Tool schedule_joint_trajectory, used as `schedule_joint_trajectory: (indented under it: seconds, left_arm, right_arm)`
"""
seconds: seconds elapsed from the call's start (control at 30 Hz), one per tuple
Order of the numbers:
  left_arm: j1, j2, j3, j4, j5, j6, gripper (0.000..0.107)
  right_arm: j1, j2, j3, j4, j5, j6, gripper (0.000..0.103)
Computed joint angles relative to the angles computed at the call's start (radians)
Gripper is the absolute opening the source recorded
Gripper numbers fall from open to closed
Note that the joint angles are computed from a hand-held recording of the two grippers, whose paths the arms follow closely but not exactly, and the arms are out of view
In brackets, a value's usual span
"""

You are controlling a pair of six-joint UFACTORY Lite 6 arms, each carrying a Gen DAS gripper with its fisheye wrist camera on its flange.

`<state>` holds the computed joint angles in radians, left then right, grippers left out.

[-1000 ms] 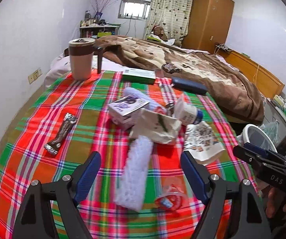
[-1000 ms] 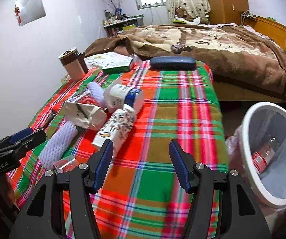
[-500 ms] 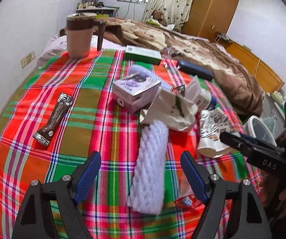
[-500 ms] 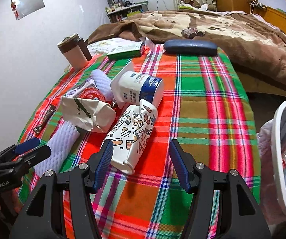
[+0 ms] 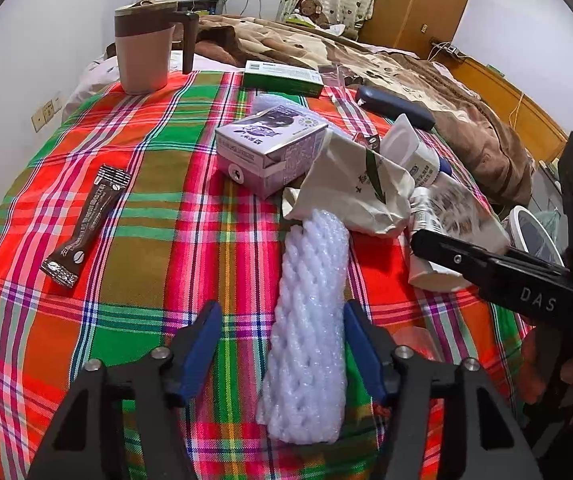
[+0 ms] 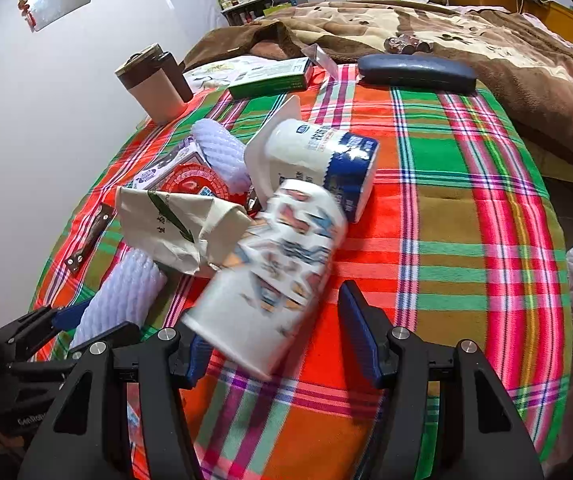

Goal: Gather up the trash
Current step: 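Close the left tool on the foam sleeve while the right tool grasps the patterned paper cup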

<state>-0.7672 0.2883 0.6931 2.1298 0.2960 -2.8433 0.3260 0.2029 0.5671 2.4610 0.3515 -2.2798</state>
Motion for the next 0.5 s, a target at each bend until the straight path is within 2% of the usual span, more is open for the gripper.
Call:
schedule_joint_trajectory:
  seconds: [0.07, 0.13, 0.27, 0.4, 0.5]
  left_arm:
    - [0.003, -0.001, -0.003, 0.038, -0.002, -0.039, 0.046]
    - [0.003, 0.001, -0.002, 0.064, -0.001, -0.063, 0.044]
    - [0.000, -0.001, -0.005, 0.105, 0.000, -0.108, 0.029]
    - [-0.002, -0.009, -0.013, 0.144, 0.005, -0.150, 0.025]
    - [-0.015, -0.024, -0.020, 0.104, 0.011, -0.119, 0.024]
  right_arm:
    - [0.004, -0.002, -0.003, 0.025, 0.004, -0.029, 0.059]
    - [0.006, -0.005, -0.009, 0.032, 0.013, -0.034, 0.053]
    - [0.012, -0.012, -0.020, 0.047, 0.018, -0.051, 0.052]
    - [0.016, -0.019, -0.029, 0.071, 0.022, -0.072, 0.051]
    - [0.021, -0.047, -0.055, 0.123, 0.026, -0.134, 0.037]
